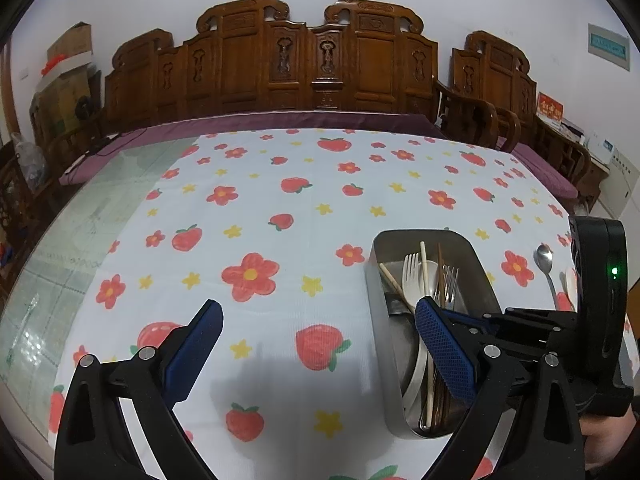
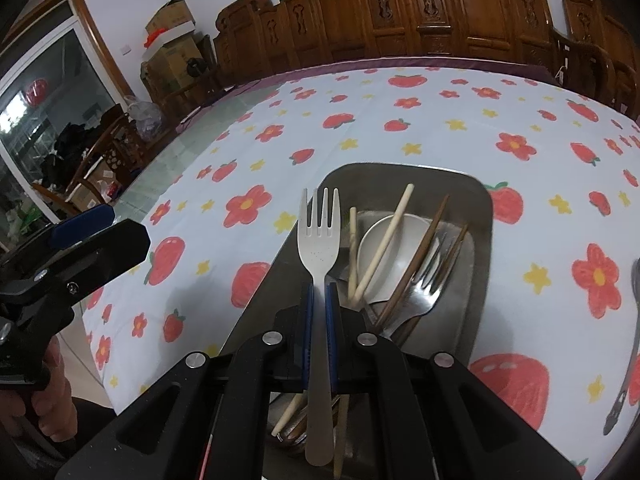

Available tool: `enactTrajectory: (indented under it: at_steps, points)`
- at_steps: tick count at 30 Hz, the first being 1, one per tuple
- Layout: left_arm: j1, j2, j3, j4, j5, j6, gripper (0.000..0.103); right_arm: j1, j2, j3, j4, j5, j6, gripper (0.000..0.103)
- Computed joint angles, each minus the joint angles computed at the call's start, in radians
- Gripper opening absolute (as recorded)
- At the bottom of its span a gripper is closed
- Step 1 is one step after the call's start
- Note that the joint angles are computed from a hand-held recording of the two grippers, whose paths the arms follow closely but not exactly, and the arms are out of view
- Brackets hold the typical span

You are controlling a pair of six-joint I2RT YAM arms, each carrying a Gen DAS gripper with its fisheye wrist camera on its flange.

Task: Organize utensils
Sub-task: 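Lower the white plastic fork into the tray and open the right tool, then move the right tool to the white plastic spoon and grasp its handle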

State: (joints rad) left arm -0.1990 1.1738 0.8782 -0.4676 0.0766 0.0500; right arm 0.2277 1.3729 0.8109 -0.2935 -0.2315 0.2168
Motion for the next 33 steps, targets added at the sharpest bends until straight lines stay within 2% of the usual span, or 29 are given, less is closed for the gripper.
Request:
enactTrajectory:
  at_steps: [5,7,9,19,24,26,28,33]
  points:
    - [-0.008,-0.003,0.000,0.001,0.000,-0.002,0.093,-0.011,-0.016,-0.011,-0.001,-0.006,-0.027,0.008]
    - [-0.014,-0.001,0.000,0.003,-0.002,-0.004,0.093,-0.026,-0.027,-0.017,-0.006,-0.016,-0.034,0.014]
    - [-0.024,0.000,-0.001,0.003,-0.007,-0.005,0.093,-0.040,-0.048,-0.024,-0.014,-0.020,-0.050,0.014]
    - [-0.130,-0.022,-0.017,0.017,-0.041,-0.047,0.093,-0.203,-0.299,-0.060,-0.185,-0.030,-0.238,0.014]
    - [-0.217,-0.026,-0.023,0.027,-0.070,-0.079,0.093,-0.410,-0.402,-0.077,-0.298,-0.074,-0.405,0.014]
    - [-0.252,-0.029,-0.027,0.031,-0.088,-0.091,0.093,-0.505,-0.419,-0.082,-0.325,-0.103,-0.471,0.018]
    - [-0.295,-0.030,-0.030,0.036,-0.104,-0.109,0.093,-0.609,-0.416,-0.085,-0.341,-0.134,-0.537,0.024]
    - [-0.391,-0.027,-0.040,0.050,-0.147,-0.147,0.093,-0.850,-0.351,-0.085,-0.328,-0.185,-0.678,0.025]
